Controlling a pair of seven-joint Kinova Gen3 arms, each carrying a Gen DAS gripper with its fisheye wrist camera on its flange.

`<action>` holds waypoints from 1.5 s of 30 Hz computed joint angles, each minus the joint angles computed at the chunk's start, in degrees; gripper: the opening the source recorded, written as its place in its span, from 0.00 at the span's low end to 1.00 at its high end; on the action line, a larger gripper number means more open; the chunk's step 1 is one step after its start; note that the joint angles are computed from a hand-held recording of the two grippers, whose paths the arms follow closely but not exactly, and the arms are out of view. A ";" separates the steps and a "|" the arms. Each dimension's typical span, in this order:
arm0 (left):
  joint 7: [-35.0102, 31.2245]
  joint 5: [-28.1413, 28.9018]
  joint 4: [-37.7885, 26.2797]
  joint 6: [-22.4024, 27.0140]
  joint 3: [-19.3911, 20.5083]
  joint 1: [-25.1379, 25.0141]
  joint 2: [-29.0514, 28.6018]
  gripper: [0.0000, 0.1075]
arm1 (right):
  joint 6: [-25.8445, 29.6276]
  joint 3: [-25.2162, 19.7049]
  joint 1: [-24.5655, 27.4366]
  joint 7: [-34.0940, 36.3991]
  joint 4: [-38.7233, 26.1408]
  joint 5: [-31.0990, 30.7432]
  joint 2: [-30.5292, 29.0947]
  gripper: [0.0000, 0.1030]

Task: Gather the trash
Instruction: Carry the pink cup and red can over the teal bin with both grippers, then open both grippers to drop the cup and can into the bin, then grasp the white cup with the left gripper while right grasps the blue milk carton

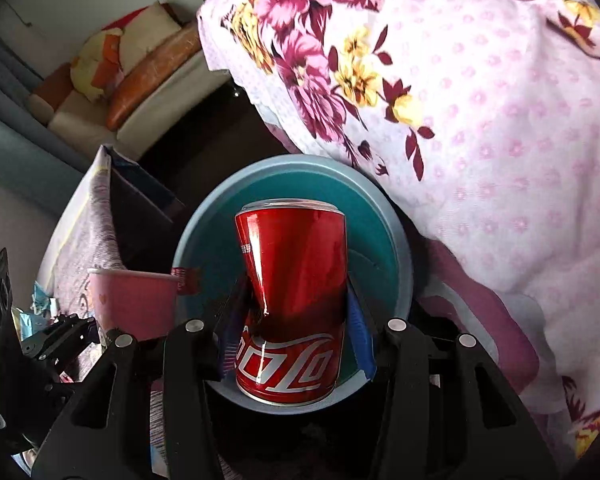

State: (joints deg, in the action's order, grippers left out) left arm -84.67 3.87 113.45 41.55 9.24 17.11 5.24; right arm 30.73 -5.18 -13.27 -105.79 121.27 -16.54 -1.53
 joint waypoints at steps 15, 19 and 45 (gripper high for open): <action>-2.25 1.78 -0.03 -1.95 -0.16 -0.58 1.94 0.60 | 3.32 -0.73 -0.96 -6.44 -2.68 5.49 3.10 0.43; -1.28 1.42 0.42 -2.00 -0.43 -0.58 1.21 0.79 | 4.57 -0.88 -1.23 -7.63 -3.23 5.52 3.64 0.44; -7.72 5.48 8.54 9.79 -8.34 -10.27 -24.33 0.82 | 13.24 -9.02 -10.14 -25.51 -10.34 15.62 -4.38 0.76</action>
State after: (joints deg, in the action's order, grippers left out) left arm -92.39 9.35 121.99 51.34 0.89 6.84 -19.08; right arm 43.97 -14.20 -23.41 -131.30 110.93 -0.92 -5.91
